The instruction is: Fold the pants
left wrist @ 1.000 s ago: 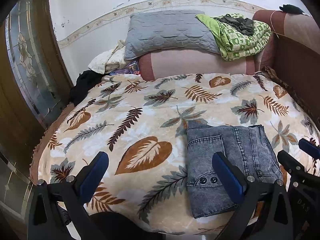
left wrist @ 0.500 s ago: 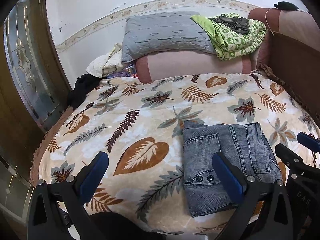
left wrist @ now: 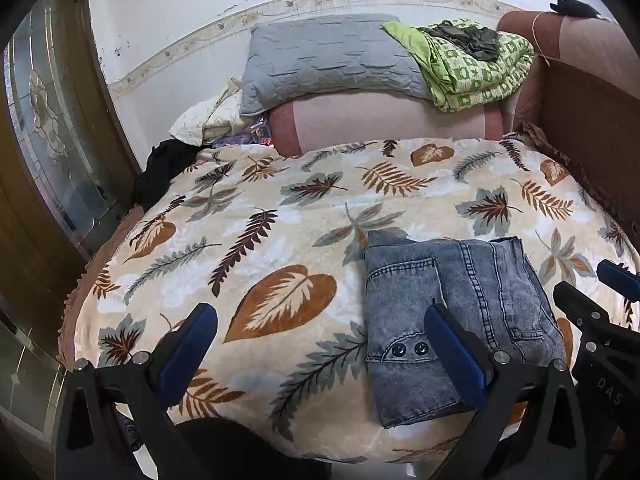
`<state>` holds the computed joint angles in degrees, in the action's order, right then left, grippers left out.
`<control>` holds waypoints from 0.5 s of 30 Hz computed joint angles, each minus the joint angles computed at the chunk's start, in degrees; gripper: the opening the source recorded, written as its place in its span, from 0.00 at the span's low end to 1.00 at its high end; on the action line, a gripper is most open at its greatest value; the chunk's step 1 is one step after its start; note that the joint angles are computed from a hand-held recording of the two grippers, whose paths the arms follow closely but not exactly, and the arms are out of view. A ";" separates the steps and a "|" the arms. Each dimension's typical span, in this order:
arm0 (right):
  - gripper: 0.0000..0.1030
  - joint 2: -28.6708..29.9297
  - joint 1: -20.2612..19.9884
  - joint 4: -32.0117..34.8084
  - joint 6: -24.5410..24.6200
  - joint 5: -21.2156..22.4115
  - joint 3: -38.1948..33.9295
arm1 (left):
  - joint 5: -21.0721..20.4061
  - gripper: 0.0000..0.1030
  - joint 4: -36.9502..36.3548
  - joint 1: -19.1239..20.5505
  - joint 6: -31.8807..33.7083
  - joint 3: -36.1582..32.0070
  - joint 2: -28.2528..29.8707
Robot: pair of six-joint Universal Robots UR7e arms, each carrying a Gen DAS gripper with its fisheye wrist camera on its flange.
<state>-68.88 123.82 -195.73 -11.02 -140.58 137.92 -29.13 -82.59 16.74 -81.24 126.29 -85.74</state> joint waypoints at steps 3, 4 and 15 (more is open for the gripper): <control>0.64 0.28 0.12 0.15 0.07 -0.40 -0.17 | -0.50 1.00 -1.69 0.12 1.87 0.31 0.08; 0.64 0.42 0.18 0.00 -0.03 -0.64 -0.18 | -0.88 1.00 -2.48 0.28 2.49 0.33 0.21; 0.64 0.36 0.17 -0.23 0.04 -1.13 -0.14 | -2.23 1.00 -2.07 0.89 2.80 -0.37 1.09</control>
<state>-68.52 123.99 -195.96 -10.98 -141.72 137.78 -31.36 -84.65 17.63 -78.45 125.92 -84.64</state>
